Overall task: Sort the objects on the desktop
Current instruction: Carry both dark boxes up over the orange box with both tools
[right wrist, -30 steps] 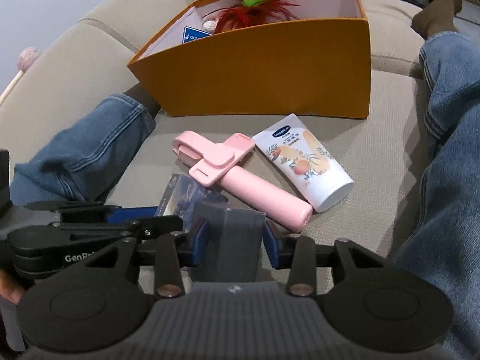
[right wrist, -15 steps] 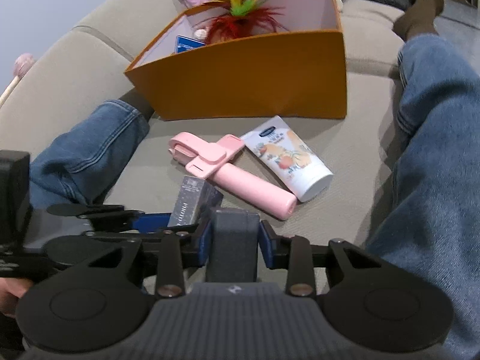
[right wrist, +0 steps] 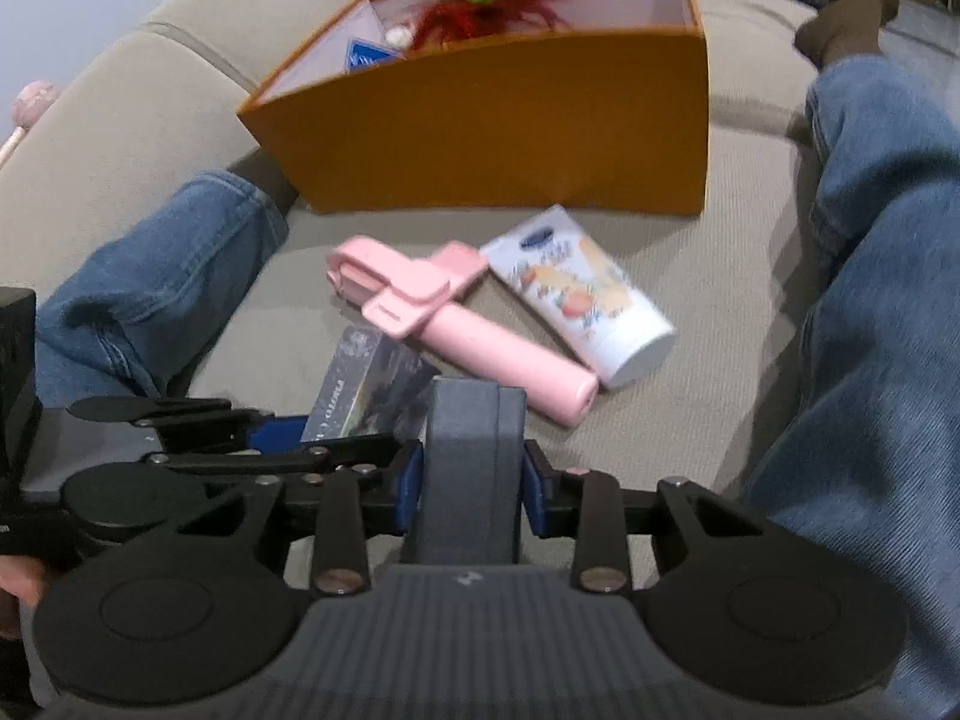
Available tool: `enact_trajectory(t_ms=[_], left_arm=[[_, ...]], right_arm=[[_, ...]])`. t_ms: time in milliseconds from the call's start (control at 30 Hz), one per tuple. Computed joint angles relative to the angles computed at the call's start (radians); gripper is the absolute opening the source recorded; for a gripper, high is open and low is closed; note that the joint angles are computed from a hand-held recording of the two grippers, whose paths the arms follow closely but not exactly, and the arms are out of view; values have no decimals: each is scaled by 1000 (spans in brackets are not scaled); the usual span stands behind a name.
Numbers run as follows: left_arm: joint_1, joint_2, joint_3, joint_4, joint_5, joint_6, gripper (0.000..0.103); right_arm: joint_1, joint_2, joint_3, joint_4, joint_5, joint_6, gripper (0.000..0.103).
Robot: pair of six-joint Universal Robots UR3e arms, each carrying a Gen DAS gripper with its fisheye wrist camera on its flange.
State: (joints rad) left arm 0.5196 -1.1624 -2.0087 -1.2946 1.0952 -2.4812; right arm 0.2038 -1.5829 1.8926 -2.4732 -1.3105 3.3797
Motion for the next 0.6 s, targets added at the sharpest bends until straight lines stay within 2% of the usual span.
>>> enact_trajectory(t_ms=[300,467,600], left_arm=[[167,0,207,-274,-175,93,26],[188,-68,358,-297,-275,76,26],[134,-173,467,-199,-321,-19,26]], right_arm=[[-82,-7,-129,9,73,-53,36],[-93,50,-260,-6,66,-57,36],[-98,117,-381,-3,9,-84,36]])
